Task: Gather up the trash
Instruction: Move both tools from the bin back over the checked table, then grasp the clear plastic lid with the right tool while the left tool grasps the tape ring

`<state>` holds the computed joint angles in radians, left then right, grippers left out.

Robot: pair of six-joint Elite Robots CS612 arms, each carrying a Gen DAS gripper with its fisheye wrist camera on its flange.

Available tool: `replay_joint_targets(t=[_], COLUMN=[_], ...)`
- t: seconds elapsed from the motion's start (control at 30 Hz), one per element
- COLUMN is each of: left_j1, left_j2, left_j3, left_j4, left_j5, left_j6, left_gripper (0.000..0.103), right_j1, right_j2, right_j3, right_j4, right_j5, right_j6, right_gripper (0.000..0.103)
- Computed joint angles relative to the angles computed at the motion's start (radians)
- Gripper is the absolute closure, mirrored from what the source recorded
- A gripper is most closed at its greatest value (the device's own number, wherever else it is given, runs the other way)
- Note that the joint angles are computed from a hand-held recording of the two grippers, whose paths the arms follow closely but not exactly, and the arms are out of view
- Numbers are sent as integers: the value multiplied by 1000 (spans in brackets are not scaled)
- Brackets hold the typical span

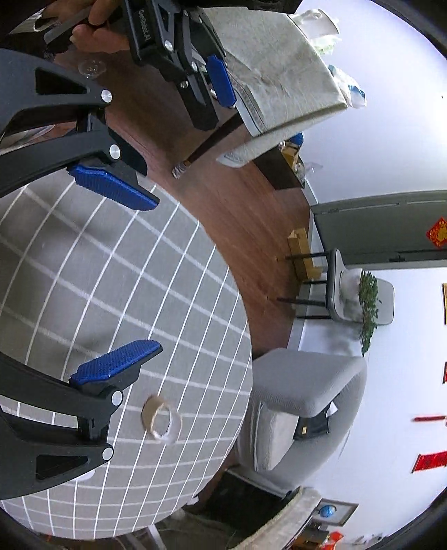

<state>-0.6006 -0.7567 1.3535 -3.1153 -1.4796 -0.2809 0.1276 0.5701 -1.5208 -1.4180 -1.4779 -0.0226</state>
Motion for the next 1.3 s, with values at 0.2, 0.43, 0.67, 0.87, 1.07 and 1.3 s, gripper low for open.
replay_joint_targets(t=[0.2, 0.43, 0.67, 0.87, 1.07, 1.3], left_j1=[-14, -28, -42, -56, -68, -80], left_j2=[16, 34, 56, 72, 80, 90], left_j3=[-29, -59, -100, -132, -154, -178], left_j4=[16, 36, 66, 95, 115, 137], left_j5=[-9, -19, -21, -15, -6, 6], left_j6=[13, 17, 34, 55, 71, 96], left_gripper=[18, 18, 18, 18, 18, 18], right_j1=[-25, -63, -89, -109, -124, -137], right_j2=[11, 27, 41, 55, 63, 69], right_j3=[-23, -56, -77, -100, -112, -121], right_j4=[6, 30, 66, 103, 152, 181], right_j5=[-36, -66, -74, -80, -71, -65], right_j6=[18, 45, 52, 37, 19, 18], right_gripper=[25, 25, 25, 29, 39, 45])
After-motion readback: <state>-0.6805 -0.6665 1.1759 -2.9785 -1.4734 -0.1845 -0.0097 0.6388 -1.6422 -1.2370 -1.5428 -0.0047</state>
